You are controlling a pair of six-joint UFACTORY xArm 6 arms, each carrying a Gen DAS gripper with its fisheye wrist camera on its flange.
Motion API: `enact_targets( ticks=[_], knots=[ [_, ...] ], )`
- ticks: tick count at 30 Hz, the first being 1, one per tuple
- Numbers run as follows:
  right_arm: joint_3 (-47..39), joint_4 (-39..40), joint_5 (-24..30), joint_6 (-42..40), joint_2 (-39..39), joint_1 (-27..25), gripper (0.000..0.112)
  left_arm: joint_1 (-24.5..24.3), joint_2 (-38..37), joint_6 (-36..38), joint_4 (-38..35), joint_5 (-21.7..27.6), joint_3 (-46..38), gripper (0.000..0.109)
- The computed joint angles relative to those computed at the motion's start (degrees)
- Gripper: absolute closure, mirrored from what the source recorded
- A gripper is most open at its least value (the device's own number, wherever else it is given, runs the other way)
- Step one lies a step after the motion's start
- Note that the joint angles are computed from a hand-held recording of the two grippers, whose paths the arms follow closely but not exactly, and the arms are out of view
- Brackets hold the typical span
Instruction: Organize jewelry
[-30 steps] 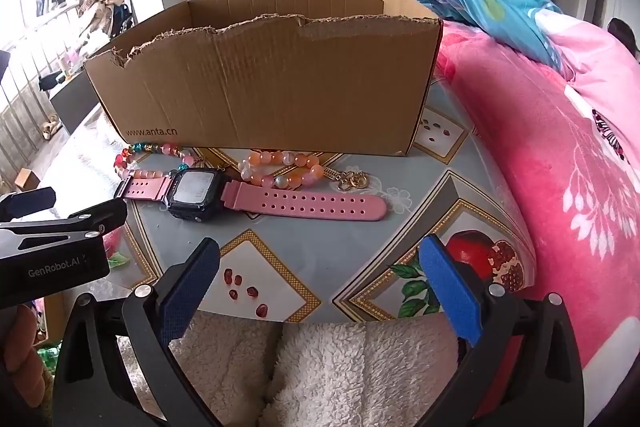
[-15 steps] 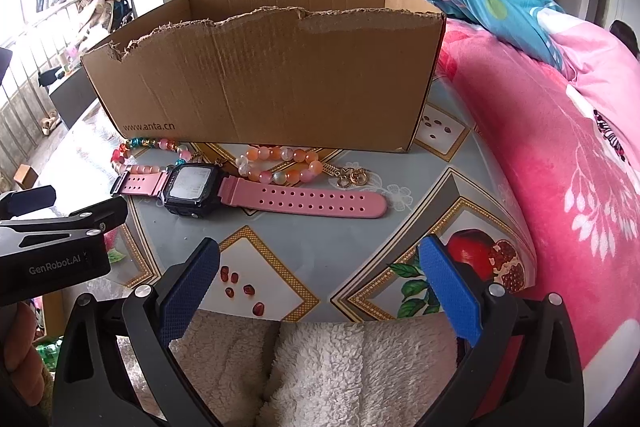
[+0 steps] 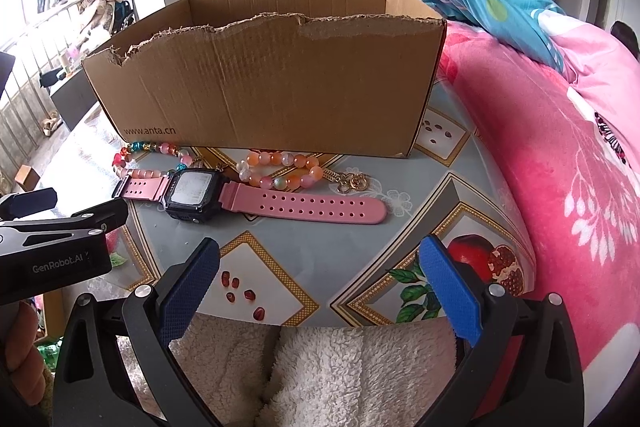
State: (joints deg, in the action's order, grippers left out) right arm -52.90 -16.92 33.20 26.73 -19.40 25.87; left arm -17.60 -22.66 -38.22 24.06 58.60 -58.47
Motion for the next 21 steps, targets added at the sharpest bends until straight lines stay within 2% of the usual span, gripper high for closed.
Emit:
enact_targets(
  ticks=[21],
  knots=[
    [-0.09,0.54,0.13,-0.19,-0.01,0.26,0.015,0.09,0.23,0.0,0.01,0.08,-0.22,0.014]
  ],
)
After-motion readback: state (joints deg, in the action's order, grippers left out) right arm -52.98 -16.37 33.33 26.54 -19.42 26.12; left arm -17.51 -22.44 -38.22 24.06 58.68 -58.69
